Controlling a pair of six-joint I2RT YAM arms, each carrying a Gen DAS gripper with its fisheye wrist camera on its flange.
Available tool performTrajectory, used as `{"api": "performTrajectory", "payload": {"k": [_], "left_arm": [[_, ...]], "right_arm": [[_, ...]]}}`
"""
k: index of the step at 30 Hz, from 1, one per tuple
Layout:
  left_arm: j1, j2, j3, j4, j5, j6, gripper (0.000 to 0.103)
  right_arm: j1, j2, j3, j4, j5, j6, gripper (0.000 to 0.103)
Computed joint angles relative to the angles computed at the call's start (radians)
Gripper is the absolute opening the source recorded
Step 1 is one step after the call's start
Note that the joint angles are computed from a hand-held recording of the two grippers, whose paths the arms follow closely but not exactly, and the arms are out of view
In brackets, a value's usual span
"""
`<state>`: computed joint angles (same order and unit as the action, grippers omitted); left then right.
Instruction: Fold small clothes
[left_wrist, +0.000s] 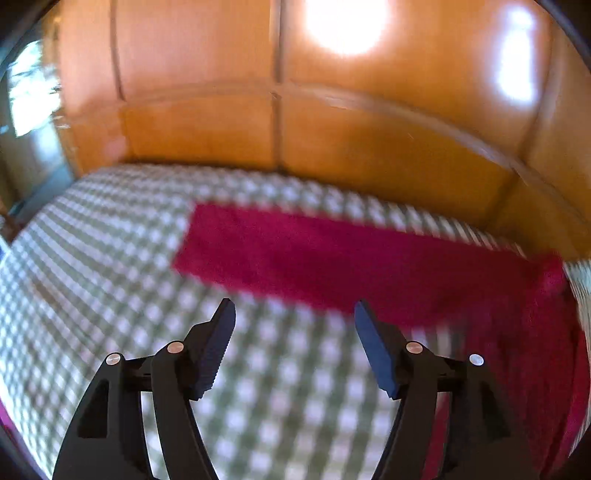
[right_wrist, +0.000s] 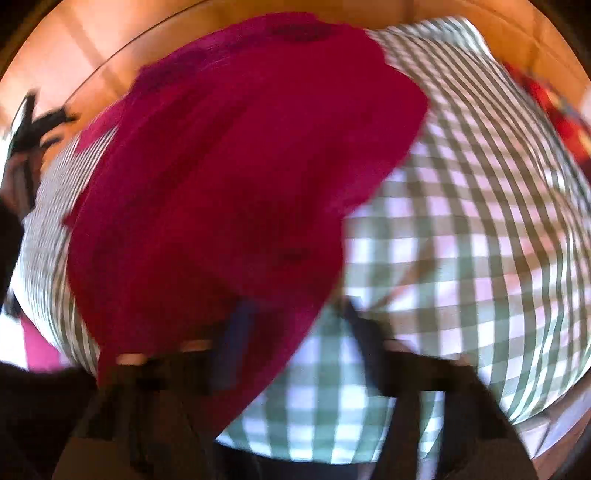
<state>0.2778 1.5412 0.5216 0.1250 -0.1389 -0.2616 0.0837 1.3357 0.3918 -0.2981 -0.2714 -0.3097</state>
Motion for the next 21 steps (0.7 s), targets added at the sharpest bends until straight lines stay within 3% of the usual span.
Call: {"api": "performTrajectory", "payload": {"k": [4,6,9,11,13,15,16,19,21], "left_arm": [[-0.069,-0.051,-0.172,0.076,0.109,-0.004,0.066],[-0.094,-0.114,-0.264,0.104,0.194,-0.022,0.066],[-0.124,-0.169,-0.348,0.137,0.288,-0.056,0.066],[-0.165,-0.205,-0.384,0.149,0.301,-0.084,0.066],[-0.196,-0.21,-0.4,0.16,0.314,-0.093,0.066],[-0.236,-0.169,-0.395,0.174,0.297,-0.107,0.066],[-0.223,-0.129,-0.397,0.208,0.302,-0.094,0.066],[-0.216,-0.051,-0.388,0.264,0.329,-0.107,0.065],[-0.236,-0.012,-0.379,0.292,0.337,-0.121,0.054]], "right_arm": [[-0.1,-0.064,0.055,-0.016,0.039,-0.075,0.006],[-0.199,-0.03,0.117,0.069,0.113,-0.116,0.006],[-0.333,0.148,0.288,0.208,0.229,-0.11,0.006],[-0.398,0.284,0.44,0.234,0.288,-0.077,0.006],[-0.452,0.411,0.601,0.2,0.302,-0.03,0.017],[-0.472,0.424,0.6,0.26,0.302,0.014,0.078],[-0.474,0.398,0.561,0.289,0.276,0.034,0.081],[-0.456,0.327,0.475,0.222,0.161,0.025,0.081],[-0.438,0.267,0.387,0.081,-0.026,-0.009,0.081]]}}
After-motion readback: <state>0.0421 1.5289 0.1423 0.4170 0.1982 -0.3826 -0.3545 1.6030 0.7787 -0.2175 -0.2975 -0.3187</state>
